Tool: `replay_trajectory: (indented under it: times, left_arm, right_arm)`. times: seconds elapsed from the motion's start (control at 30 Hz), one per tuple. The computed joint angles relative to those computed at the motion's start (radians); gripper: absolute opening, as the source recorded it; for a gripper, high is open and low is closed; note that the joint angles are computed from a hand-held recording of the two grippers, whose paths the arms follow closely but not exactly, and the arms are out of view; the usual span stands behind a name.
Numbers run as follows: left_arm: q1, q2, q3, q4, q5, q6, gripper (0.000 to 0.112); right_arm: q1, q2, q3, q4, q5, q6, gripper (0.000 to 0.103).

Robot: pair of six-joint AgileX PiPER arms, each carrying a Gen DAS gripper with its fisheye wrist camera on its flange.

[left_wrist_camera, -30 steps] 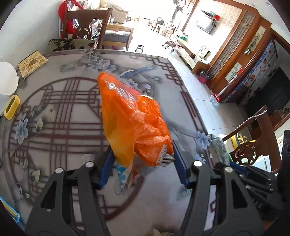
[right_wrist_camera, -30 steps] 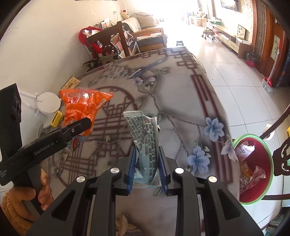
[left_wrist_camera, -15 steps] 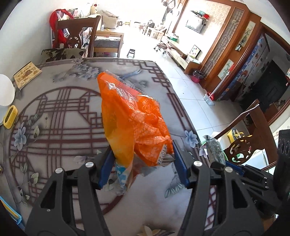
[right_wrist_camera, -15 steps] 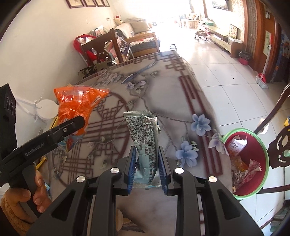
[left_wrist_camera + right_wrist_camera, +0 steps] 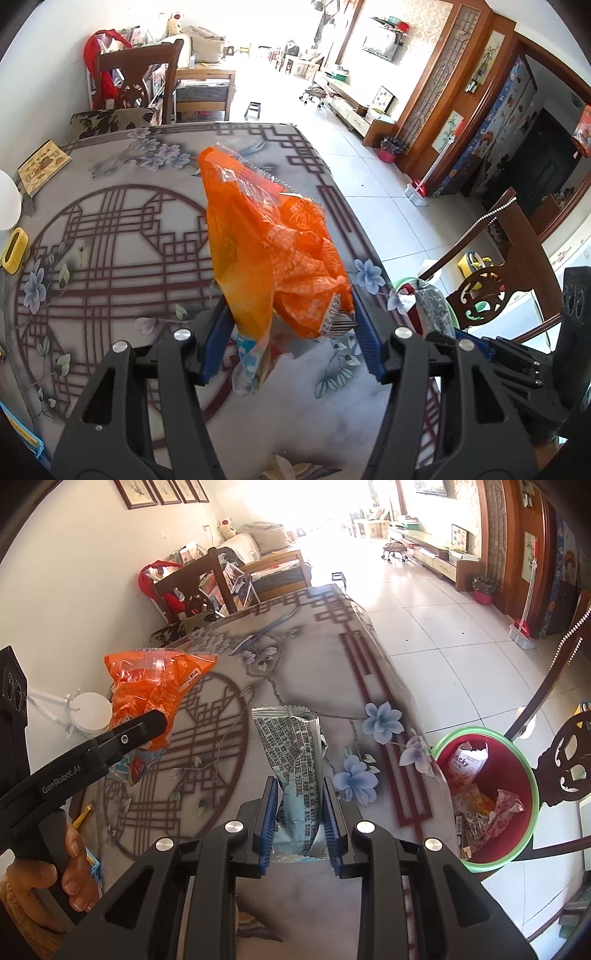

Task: Collect trash
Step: 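Carry the orange bag and blue-white wrapper with both tools toward the red bucket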

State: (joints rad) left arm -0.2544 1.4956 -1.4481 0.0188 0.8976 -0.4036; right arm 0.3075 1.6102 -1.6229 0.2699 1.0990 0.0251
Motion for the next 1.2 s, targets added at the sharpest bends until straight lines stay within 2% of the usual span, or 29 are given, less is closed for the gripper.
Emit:
replay_trajectory:
  times: [0.4,1.2]
  left_arm:
    - [-0.082,0.032,-0.035,0.02,0.011,-0.023,0.058]
    - [-0.138,0.102,-0.098,0.015,0.03,-0.005,0.058]
  right_arm:
    - [-0.064,-0.06,0.074,0.01,-0.004,-0.008,0.025]
    - [-0.213,-0.074,0.112,0.031,-0.004,-0.041,0.025]
